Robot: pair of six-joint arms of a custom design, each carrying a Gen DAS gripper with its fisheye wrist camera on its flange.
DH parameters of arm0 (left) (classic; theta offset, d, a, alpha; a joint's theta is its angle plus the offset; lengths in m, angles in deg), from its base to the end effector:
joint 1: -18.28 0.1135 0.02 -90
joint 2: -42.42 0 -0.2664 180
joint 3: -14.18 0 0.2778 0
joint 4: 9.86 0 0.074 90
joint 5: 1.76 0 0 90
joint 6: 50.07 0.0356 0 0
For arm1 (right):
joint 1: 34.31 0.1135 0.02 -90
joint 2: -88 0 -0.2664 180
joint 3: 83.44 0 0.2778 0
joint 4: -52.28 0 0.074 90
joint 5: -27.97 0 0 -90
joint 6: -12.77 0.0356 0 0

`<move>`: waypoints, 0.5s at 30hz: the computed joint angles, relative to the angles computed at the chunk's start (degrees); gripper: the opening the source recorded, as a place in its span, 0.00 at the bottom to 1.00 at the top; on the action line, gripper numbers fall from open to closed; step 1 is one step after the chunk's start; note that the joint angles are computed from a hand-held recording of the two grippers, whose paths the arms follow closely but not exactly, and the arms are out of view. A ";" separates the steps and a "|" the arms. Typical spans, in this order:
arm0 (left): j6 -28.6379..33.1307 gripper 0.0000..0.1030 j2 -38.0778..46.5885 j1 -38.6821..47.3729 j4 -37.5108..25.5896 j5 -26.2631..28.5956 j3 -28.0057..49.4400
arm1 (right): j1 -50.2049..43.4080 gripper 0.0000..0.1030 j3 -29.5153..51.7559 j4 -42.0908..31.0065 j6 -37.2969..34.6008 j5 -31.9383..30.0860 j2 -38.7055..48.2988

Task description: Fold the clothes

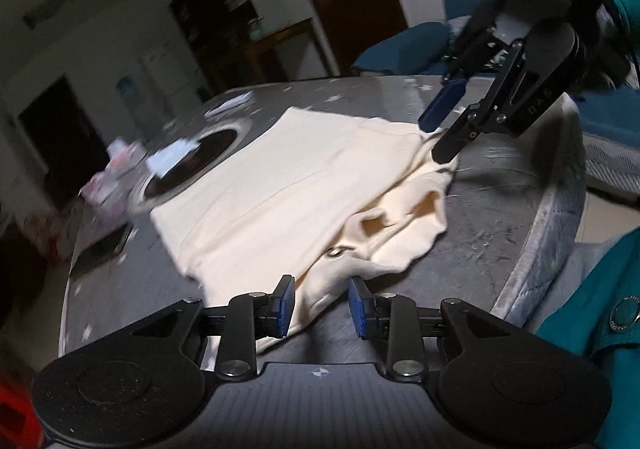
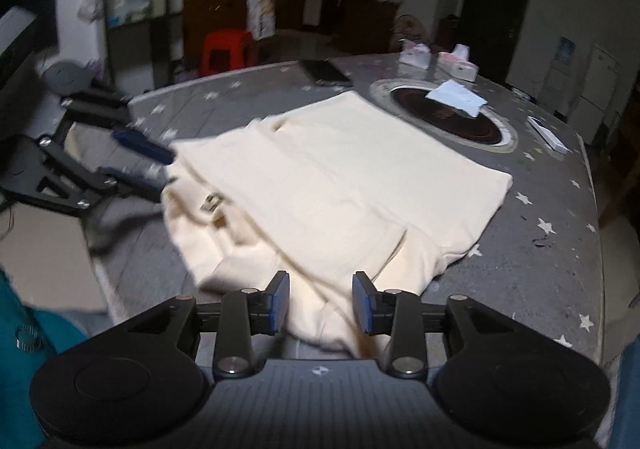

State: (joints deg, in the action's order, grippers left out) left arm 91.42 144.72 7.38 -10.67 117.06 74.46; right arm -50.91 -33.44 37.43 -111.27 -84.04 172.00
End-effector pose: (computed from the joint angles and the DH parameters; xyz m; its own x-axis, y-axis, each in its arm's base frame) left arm 0.3505 -0.0850 0.1163 -0.0144 0.7009 -0.7131 0.8417 0.3935 0.3698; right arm 0.2845 -0.0709 0.1425 -0.6139 -0.3585 -0.7032 -0.3803 0.9150 -0.1345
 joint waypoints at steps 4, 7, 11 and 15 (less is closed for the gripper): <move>0.31 0.31 2.33 -1.34 3.90 0.17 -0.01 | 0.72 0.44 -2.29 -0.04 -4.19 0.79 -2.43; -0.59 0.17 2.97 -1.72 4.94 1.42 0.39 | 1.50 0.55 -3.91 1.67 -6.46 1.39 -3.03; -4.50 0.09 3.96 -1.33 3.13 3.47 3.36 | 2.94 0.59 -5.47 5.43 -9.52 2.77 -1.98; -11.53 0.08 5.64 -1.30 0.43 3.83 8.42 | 3.69 0.59 -5.73 8.54 -10.41 2.57 -0.13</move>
State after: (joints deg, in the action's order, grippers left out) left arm 79.89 150.36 6.09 -10.24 120.88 82.88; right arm -47.22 -39.17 45.97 -121.68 -81.48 171.87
